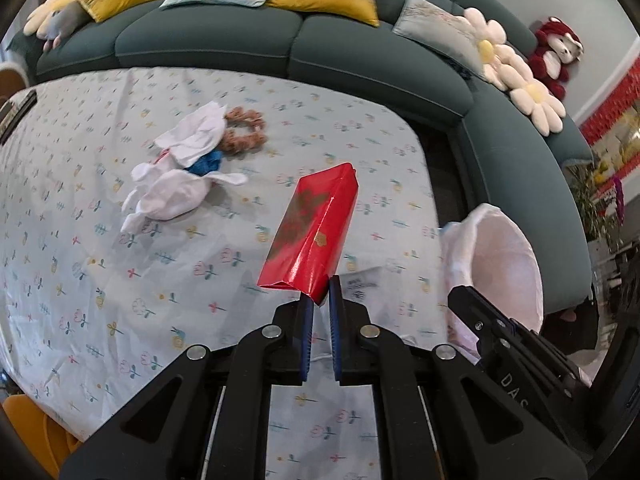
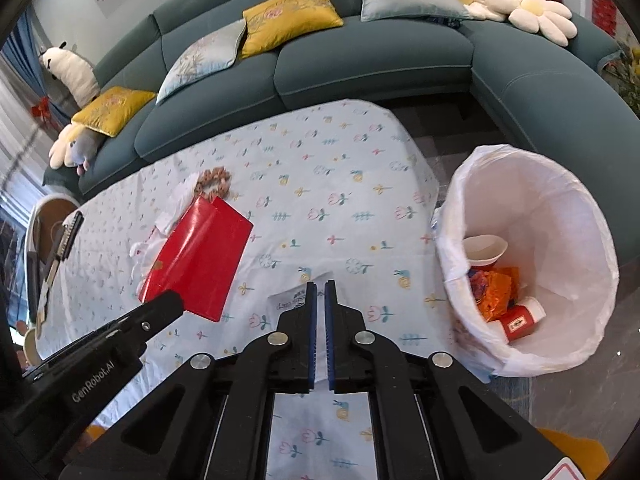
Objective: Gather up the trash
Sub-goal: 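Carry the red box and grey pouch to the wastebasket and open both tools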
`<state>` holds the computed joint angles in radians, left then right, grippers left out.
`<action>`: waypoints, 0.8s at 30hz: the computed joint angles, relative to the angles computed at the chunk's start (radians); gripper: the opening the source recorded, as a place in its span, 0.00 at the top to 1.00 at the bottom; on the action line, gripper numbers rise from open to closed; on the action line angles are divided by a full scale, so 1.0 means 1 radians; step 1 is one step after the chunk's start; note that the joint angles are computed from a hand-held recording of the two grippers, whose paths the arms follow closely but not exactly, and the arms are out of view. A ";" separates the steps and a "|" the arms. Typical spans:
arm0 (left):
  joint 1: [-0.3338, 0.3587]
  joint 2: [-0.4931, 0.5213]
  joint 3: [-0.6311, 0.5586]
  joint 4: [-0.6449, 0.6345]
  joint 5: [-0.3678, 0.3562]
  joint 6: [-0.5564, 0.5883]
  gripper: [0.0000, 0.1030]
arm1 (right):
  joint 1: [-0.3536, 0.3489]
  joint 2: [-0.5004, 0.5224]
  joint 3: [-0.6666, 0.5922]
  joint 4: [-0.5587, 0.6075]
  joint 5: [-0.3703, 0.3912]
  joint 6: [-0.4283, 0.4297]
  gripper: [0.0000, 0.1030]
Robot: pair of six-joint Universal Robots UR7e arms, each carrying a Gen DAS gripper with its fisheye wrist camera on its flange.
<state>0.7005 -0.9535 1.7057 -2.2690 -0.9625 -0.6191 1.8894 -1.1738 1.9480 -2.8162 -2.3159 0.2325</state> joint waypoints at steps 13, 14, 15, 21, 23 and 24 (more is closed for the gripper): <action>-0.019 0.008 -0.014 0.011 0.038 -0.011 0.93 | -0.054 -0.024 0.060 0.039 0.058 0.013 0.55; -0.017 0.008 -0.014 0.016 0.038 -0.013 0.93 | -0.062 -0.016 0.061 0.044 0.066 0.018 0.55; -0.013 0.009 -0.015 0.019 0.038 -0.012 0.93 | -0.067 -0.008 0.060 0.051 0.068 0.025 0.55; 0.009 0.018 -0.021 0.028 0.035 -0.003 0.93 | -0.109 0.041 0.052 0.090 0.077 0.047 0.55; 0.015 0.027 -0.026 0.031 0.032 0.002 0.93 | -0.118 0.051 0.049 0.099 0.077 0.051 0.61; 0.018 0.030 -0.029 0.032 0.030 0.002 0.93 | -0.117 0.058 0.051 0.086 0.069 0.043 0.63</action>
<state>0.7180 -0.9232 1.6771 -2.2369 -0.9329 -0.6166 1.7720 -1.1157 1.9989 -2.7303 -2.2469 0.2757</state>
